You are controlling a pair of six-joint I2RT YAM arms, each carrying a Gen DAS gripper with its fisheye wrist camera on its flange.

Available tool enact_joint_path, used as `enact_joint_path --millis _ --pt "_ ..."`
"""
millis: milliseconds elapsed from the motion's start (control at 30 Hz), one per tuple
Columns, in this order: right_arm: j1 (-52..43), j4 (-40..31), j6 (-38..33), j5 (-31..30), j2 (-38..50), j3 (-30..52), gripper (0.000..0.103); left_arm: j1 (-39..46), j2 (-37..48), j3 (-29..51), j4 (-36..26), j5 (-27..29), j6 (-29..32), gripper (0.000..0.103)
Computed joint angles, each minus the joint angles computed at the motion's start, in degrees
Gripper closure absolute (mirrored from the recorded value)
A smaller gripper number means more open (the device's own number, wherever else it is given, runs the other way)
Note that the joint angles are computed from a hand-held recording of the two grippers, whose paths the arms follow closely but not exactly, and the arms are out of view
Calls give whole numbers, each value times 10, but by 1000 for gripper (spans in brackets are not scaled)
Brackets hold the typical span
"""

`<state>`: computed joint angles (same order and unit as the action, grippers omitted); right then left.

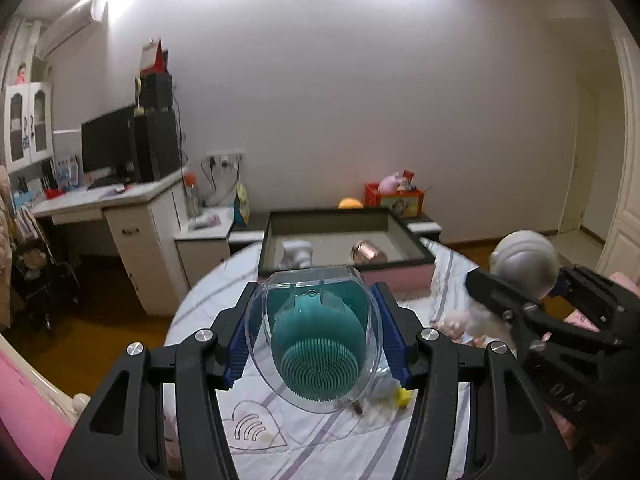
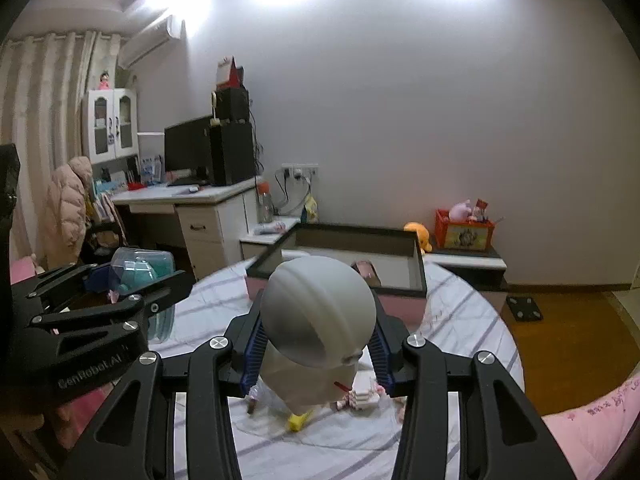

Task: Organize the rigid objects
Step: 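Carry both items into the pink box and open both tools to release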

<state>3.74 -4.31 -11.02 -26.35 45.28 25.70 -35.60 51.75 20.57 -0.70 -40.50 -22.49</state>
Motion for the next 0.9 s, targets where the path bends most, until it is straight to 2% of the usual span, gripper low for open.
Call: enact_joint_path --millis 167,333,467,600,700,800,900 --pt "5 -16 3 -4 -16 13 57 -22 -22 21 -23 -21 8 46" --pt "8 5 -1 1 36 50 57 30 26 50 24 34 53 46" --pt "21 35 -4 13 132 112 57 108 100 94 79 123 96 46" --pt "40 50 -16 30 259 206 57 196 224 185 116 210 137 46" --pt "43 34 -14 20 374 304 57 256 331 280 110 269 144 46" --pt "52 5 -18 32 486 409 58 293 431 374 89 297 154 46" --pt "60 -37 -28 59 597 524 58 324 535 482 42 338 159 46"
